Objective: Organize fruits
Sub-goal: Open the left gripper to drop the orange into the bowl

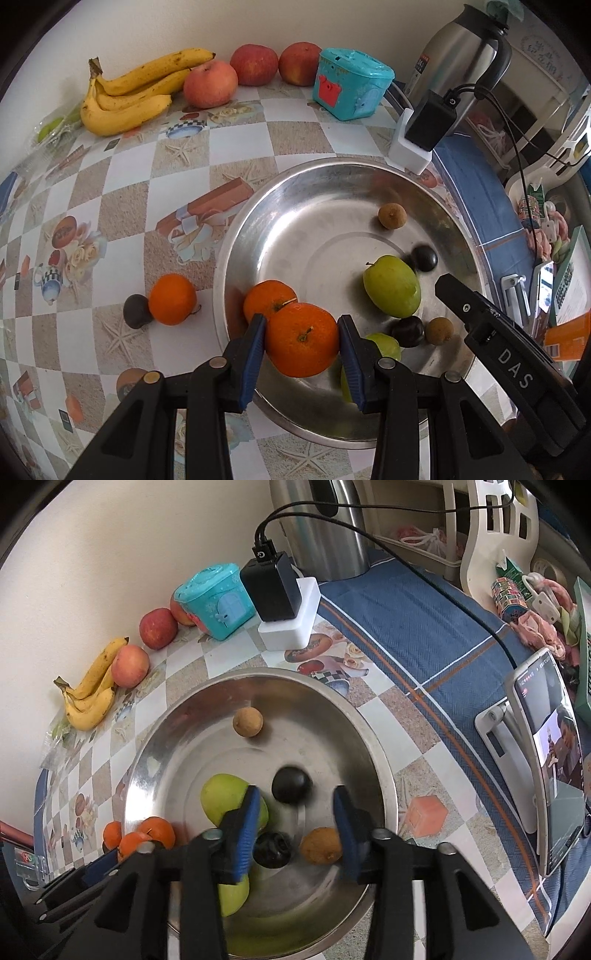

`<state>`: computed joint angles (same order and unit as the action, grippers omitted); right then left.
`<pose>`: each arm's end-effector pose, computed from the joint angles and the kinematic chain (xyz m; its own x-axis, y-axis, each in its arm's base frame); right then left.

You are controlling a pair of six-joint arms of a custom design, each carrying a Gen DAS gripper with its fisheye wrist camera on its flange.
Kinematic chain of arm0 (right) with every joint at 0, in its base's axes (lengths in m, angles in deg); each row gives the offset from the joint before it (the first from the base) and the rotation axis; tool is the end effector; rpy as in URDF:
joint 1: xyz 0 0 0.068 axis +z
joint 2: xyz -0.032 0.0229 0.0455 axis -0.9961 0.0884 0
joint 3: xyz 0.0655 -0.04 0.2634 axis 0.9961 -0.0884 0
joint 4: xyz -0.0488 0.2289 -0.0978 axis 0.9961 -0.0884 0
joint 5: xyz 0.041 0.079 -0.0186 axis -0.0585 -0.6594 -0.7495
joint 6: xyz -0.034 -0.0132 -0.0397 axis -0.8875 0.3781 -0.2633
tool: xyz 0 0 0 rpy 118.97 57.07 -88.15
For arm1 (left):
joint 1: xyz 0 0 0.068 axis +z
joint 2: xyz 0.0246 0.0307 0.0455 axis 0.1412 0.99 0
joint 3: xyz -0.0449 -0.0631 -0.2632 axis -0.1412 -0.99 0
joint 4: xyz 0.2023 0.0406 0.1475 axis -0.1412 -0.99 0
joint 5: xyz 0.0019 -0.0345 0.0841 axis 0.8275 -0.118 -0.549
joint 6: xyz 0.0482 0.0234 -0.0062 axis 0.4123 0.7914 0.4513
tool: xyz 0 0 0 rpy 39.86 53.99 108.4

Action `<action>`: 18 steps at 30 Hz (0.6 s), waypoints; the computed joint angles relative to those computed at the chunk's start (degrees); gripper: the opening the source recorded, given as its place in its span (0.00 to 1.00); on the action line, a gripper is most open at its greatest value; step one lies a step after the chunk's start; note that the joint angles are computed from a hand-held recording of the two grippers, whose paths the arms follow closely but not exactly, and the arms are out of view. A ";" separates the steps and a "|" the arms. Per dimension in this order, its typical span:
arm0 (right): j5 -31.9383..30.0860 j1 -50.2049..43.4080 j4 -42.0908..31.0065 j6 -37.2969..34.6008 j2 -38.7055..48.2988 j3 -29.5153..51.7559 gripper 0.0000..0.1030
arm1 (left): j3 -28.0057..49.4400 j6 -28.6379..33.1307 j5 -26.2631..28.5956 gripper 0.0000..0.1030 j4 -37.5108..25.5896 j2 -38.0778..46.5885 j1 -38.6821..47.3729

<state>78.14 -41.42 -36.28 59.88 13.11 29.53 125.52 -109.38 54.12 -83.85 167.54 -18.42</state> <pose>0.2523 0.2298 0.2517 -0.8714 0.2135 -0.4417 0.1048 0.9605 0.2577 0.2515 -0.1234 0.2551 -0.9356 -0.1302 -0.3282 -0.0858 0.9855 -0.1461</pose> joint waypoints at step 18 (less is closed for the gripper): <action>0.41 0.10 -1.18 0.88 -0.08 0.29 0.47 | 0.27 0.29 -0.74 0.58 -0.31 0.04 -0.14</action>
